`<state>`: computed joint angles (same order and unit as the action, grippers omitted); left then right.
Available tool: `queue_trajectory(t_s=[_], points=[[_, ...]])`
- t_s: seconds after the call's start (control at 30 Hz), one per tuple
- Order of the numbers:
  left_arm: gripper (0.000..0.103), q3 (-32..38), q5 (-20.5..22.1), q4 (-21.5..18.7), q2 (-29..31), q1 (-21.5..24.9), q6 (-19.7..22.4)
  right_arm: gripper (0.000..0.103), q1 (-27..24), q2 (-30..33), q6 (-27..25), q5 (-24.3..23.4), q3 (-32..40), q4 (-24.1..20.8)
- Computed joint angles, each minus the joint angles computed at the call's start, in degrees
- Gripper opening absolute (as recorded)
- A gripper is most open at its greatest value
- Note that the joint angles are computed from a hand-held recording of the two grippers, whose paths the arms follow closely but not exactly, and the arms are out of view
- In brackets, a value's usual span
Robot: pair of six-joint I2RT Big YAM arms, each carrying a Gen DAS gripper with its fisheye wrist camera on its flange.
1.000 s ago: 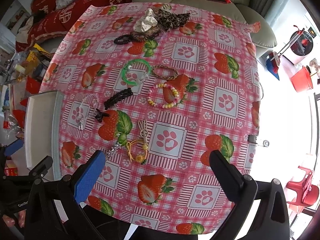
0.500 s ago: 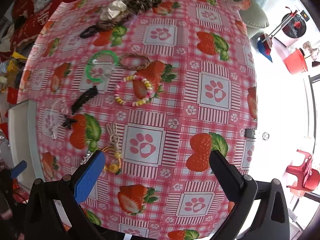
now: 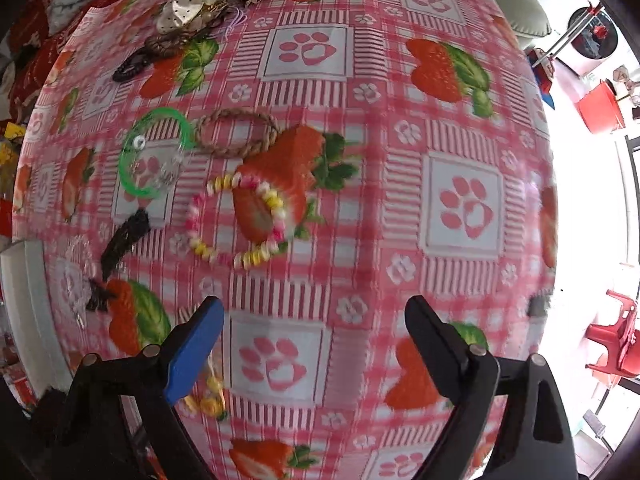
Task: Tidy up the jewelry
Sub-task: 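Grasp the pink-yellow beaded bracelet with the right tool while the left tool grasps the silver star hair clip, then carry the beaded bracelet and silver clip over the white tray with both tools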
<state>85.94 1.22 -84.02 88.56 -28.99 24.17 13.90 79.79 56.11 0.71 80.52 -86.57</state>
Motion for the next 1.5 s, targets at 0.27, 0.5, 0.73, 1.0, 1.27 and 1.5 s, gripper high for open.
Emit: queue_trajectory(t_s=[0.27,0.5,0.73,1.0,1.27,1.5], points=[[0.073,-4.4,1.0,4.5,-1.5,-0.7,0.2,0.074,-2.1,4.9,-3.8,0.3,1.5,3.3],[0.045,-6.6,2.3,4.9,-3.8,-2.8,-0.2,0.061,-0.2,9.1,-7.1,4.6,5.4,2.9],[0.016,-4.6,4.8,1.5,-3.4,-3.8,-1.1,0.01,1.1,11.2,-5.8,4.9,8.1,2.6],[0.016,-0.2,9.3,-1.9,-2.0,-1.3,-2.8,0.01,0.7,5.9,-2.8,1.5,4.1,5.6],[0.016,5.2,11.7,-4.3,-1.8,2.4,-3.3,0.01,2.4,-1.3,0.8,-0.7,1.8,3.7],[0.016,9.5,13.6,-6.9,-1.3,12.7,1.2,0.01,4.5,-1.5,1.7,-1.0,4.8,3.7]])
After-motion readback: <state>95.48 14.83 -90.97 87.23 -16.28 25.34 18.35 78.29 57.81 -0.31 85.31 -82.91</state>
